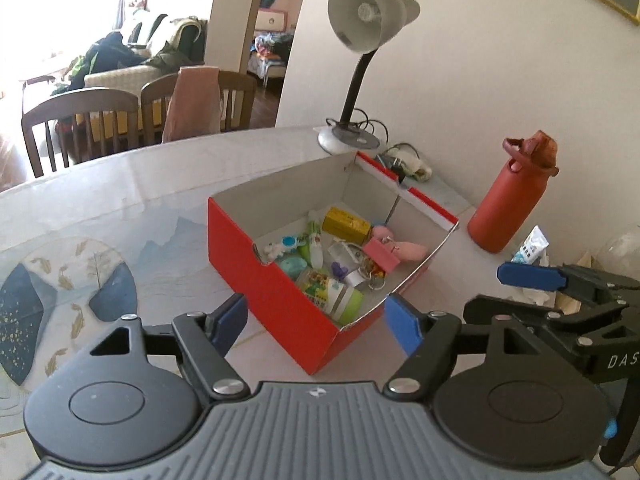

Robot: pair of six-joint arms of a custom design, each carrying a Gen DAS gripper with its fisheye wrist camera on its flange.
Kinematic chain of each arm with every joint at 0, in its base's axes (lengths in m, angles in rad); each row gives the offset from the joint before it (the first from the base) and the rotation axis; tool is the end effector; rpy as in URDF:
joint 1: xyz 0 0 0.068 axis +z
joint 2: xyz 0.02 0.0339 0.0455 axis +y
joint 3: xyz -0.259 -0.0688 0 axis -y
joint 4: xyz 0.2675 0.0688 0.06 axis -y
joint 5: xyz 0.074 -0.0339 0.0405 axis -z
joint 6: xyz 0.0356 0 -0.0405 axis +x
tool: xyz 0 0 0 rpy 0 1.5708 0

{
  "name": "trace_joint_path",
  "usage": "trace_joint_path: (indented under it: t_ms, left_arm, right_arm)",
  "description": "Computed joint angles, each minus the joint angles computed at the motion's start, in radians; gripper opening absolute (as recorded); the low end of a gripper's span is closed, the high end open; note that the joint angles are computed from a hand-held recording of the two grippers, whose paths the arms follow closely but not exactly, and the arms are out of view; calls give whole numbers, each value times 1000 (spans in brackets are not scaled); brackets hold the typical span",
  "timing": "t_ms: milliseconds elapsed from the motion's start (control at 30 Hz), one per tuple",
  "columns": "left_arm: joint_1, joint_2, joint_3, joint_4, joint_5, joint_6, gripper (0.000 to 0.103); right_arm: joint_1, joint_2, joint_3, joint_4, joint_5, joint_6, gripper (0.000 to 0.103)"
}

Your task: Organize rigid objects

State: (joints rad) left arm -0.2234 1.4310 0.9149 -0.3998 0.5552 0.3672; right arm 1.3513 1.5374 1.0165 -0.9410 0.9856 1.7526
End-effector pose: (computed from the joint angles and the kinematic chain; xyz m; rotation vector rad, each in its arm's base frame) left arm 0.2978 -0.0869 0.2075 0.9150 2.2146 -0.6197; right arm 0.0907 0.2702 0.1982 0.4908 2.0969 0.0955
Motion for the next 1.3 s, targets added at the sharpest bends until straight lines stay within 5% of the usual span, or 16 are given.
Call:
trace_joint_path:
  t_ms: [333, 467, 1300]
  left_arm:
    - [0, -56, -37, 8, 18, -9, 88]
    - [-10, -70, -48, 19, 1, -12, 103]
    - [-42, -135, -97, 66, 21, 15, 103]
  right_arm:
    - [44, 42, 44, -106, 36, 121, 102]
    - [51, 52, 55, -131, 39, 148, 103]
    - [85, 49, 60, -192, 52, 232, 103]
